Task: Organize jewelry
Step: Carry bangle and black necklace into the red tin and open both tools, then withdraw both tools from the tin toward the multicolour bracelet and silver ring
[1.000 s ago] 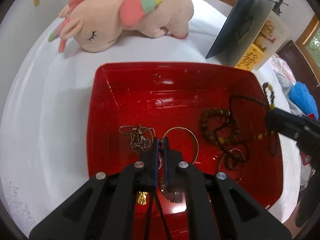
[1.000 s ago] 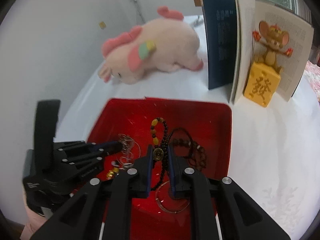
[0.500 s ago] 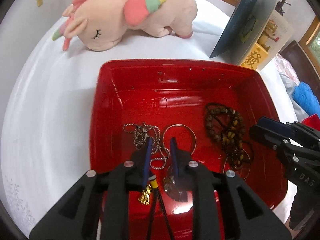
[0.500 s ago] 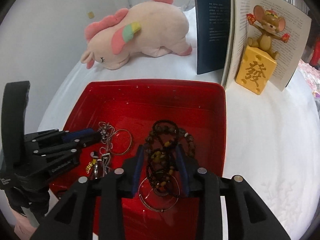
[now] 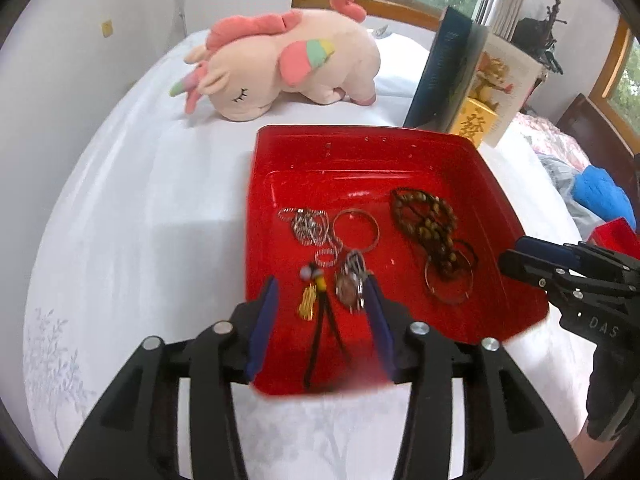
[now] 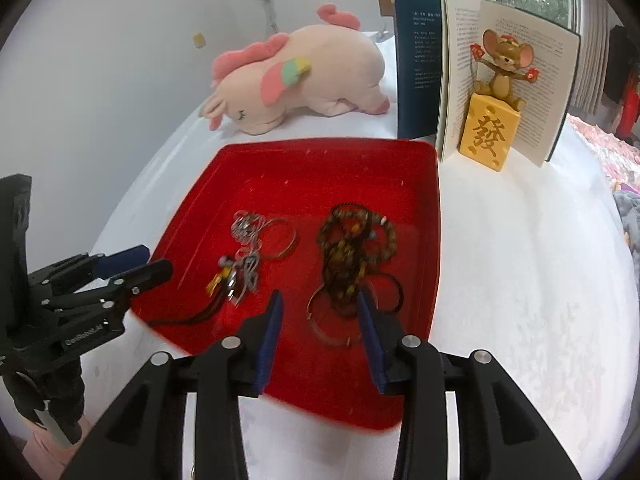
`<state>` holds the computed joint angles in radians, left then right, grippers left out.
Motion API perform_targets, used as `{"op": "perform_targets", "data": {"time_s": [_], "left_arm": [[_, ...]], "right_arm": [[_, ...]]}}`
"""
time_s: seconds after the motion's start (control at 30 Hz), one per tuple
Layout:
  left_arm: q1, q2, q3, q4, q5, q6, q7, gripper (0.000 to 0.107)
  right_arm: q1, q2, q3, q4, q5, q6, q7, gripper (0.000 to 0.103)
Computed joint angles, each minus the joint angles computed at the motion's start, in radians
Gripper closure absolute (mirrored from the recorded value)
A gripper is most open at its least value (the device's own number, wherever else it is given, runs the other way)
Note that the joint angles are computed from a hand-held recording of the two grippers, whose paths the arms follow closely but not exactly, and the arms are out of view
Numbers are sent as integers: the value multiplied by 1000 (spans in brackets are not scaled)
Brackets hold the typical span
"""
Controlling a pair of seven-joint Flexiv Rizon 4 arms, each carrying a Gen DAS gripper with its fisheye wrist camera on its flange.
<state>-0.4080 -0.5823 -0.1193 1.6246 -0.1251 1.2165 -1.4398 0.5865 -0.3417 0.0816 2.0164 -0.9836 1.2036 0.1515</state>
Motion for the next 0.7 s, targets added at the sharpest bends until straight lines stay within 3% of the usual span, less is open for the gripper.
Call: {"op": "perform_targets", "data": {"time_s": [0.33, 0.57, 0.7], "left_arm": [[88, 202, -115, 364, -94, 236, 87, 46], [99, 281, -130, 504, -125, 344, 88, 40], [143, 321, -188, 576, -156, 390, 111, 36]], "right_arm": [[40, 49, 27, 89, -231, 25, 260, 60], [49, 62, 72, 127, -339, -5, 417, 59], [57, 59, 94, 139, -389, -15, 498, 59]]}}
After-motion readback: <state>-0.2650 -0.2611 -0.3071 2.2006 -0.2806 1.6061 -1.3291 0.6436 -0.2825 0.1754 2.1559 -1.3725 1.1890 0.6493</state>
